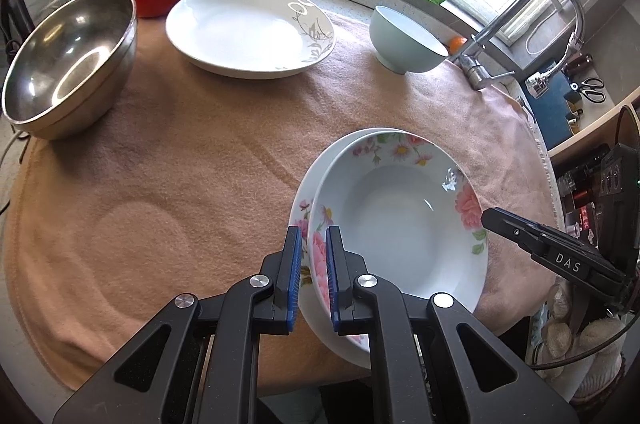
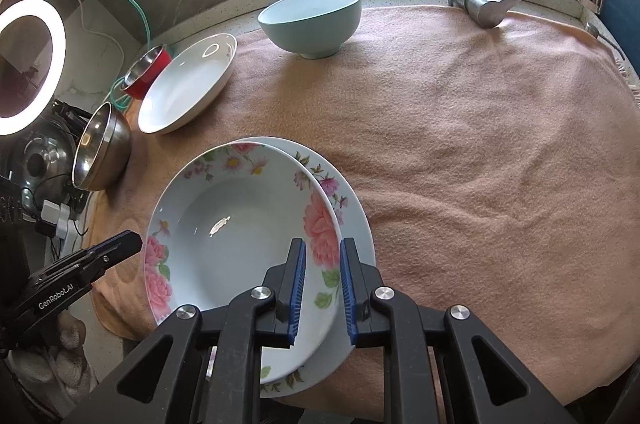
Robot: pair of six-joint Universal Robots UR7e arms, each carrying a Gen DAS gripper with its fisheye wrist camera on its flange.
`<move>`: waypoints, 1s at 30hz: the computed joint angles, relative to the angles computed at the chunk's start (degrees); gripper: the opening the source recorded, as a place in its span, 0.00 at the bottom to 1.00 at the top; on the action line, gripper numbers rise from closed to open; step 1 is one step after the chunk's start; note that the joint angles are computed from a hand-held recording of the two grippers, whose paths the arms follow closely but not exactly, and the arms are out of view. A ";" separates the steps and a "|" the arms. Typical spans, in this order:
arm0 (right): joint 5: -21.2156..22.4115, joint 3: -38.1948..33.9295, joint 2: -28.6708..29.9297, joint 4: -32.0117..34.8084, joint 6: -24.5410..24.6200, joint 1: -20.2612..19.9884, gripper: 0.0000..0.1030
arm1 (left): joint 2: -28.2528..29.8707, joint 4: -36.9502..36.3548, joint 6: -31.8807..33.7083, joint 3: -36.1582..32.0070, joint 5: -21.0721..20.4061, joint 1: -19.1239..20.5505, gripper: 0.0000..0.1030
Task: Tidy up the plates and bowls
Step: 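Lower the pink-rose plate onto the pink-flowered plate with both grippers, then open both grippers and release the pink-rose plate onto the stack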
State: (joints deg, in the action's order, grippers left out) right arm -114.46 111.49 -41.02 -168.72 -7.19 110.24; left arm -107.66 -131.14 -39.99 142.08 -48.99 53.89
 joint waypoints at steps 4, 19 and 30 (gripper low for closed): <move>0.81 -0.09 0.07 -0.72 -0.38 0.39 0.16 | -1.20 1.02 -0.88 0.06 0.43 -0.01 0.08; 4.14 -0.52 0.64 -2.63 -0.56 1.79 0.17 | -5.63 3.76 -2.68 0.34 1.86 -0.51 0.08; 5.83 -1.56 1.17 -2.65 -1.08 3.34 0.26 | -8.29 5.99 -4.11 0.19 3.04 -1.47 0.12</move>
